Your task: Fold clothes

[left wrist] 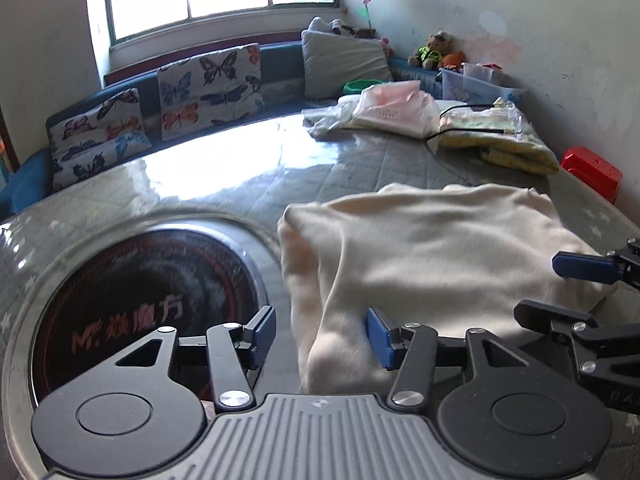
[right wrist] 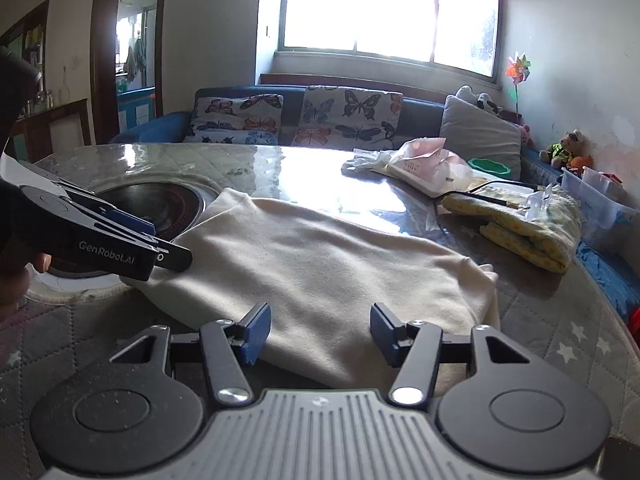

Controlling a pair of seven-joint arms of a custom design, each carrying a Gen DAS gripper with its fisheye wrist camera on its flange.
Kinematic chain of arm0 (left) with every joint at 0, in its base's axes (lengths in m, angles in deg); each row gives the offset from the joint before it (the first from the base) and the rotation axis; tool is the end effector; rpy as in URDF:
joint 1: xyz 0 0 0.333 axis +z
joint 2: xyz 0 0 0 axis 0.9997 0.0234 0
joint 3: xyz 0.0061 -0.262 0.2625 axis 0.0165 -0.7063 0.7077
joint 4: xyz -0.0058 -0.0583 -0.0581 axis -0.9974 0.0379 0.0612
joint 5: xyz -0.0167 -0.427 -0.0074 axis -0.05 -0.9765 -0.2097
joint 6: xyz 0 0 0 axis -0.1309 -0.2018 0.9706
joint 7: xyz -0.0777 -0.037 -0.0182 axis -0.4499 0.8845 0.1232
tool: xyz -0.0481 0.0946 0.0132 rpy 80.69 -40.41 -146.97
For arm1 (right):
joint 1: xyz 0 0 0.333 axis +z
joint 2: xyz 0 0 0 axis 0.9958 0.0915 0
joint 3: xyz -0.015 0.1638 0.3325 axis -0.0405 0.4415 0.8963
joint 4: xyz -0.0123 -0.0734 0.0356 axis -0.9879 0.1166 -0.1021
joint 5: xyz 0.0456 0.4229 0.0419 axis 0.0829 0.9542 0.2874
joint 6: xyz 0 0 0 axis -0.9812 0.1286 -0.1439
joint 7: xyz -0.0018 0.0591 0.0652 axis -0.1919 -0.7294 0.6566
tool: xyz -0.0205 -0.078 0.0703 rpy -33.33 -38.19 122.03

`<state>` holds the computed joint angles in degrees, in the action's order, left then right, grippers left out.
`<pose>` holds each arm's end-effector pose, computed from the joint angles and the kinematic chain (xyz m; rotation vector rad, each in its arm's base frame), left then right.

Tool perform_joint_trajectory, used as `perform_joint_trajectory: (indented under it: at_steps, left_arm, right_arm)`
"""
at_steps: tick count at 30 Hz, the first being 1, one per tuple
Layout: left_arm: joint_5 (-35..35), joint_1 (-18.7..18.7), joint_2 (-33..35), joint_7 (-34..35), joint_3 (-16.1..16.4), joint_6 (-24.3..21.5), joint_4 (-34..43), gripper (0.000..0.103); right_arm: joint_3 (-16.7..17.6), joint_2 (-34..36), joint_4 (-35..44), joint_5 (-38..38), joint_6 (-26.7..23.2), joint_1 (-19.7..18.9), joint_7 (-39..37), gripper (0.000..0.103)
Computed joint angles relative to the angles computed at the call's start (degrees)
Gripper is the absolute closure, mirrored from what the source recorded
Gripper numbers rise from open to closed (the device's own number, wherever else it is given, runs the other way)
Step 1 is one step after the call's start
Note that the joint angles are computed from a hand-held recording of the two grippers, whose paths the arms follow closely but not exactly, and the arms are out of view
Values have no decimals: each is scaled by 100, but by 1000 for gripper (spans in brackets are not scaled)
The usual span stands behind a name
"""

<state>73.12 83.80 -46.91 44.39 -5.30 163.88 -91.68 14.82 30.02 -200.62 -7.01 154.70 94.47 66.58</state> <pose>0.4906 -0.1202 0.3899 -1.5072 1.9862 -0.8229 0.4700 0.1156 0.3582 -1.8703 1.2755 -0.7462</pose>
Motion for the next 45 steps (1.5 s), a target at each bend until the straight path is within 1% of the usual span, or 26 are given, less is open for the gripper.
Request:
perform_joint_trajectory:
  at_steps: [2,3,4,5,8,9,13,15,16,17,19,20,21,23,25,27,29,31,34,35,38,41,43,45]
  left_arm:
    - [-119,28,-46,58,-49,-43,-46,45]
    - [-70,11,-82,-13,-16,-74,-74,42]
    - [83,-44,-128,-173,82,-111,-106,41]
    - [94,-18,-173,-216,70,-149,-135,39]
    - [-148,300,-312,-145,-257,-279,-207,33]
    - [-116,289,-355,-212,-227,-298,-241,31]
    - [4,405,-577,-445,-216,-395,-423,24]
    - [42,613,-691,-533,-356,-429,-521,20]
    - [71,677,-748,-582,-380,-428,-578,19]
    - [106,701,-804,-633,-362,-421,-638,18]
    - [183,661,-916,-742,-217,-408,-759,16]
    - [213,657,-973,-791,-157,-411,-817,14]
    - [234,695,-1027,-835,-141,-412,-871,12]
    - [273,819,-1137,-897,-130,-406,-988,11]
    - [272,1090,-1242,-949,-276,-436,-1086,10]
    - [283,1280,-1322,-1009,-322,-432,-1182,7]
    - [274,1531,-1392,-1065,-434,-443,-1261,6]
    - [272,1759,-1451,-1119,-526,-458,-1332,6]
    - [278,1997,-1526,-1184,-551,-422,-1453,2]
    - [268,2145,-1546,-1191,-634,-408,-1485,2]
    - [202,2728,-1558,-1202,-1050,-392,-1510,1]
    - [92,3369,-1569,-1215,-1555,-298,-1531,0]
    - [-30,3797,-1577,-1165,-1910,-196,-1551,0]
    - [-134,3944,-1538,-1097,-1967,-171,-1548,0]
  right_arm:
    - [18,2,-21,227,-19,77,-202,47]
    - [25,-7,-35,283,-4,96,-243,46]
    - [30,-16,-50,332,11,114,-277,46]
    - [34,-50,-72,247,40,94,-161,45]
    - [55,-125,-129,257,104,132,-149,41]
    - [69,-151,-147,276,105,157,-176,38]
    - [91,-212,-170,-12,31,181,94,35]
    - [98,-234,-178,-134,1,199,197,31]
    - [107,-245,-181,-218,-13,212,265,30]
    - [114,-257,-174,-428,-53,214,413,30]
    - [117,-259,-157,-679,-90,223,579,27]
    - [127,-253,-144,-857,-108,231,702,25]
    - [137,-245,-128,-1042,-126,238,831,24]
    - [162,-218,-89,-1346,-148,258,1044,23]
    - [183,-186,-48,-1507,-161,279,1156,22]
    - [223,-116,29,-1843,-158,286,1401,19]
    - [263,-51,109,-2056,-170,300,1525,19]
    - [308,11,172,-2144,-149,334,1539,19]
    - [378,88,276,-2325,-114,373,1572,18]
    - [404,119,336,-2436,-116,375,1633,17]
    - [491,257,584,-2788,-189,368,1871,14]
    - [605,440,895,-3231,-319,300,2206,14]
    - [666,549,1032,-3355,-371,293,2270,13]
    - [722,652,1153,-3435,-430,288,2289,13]
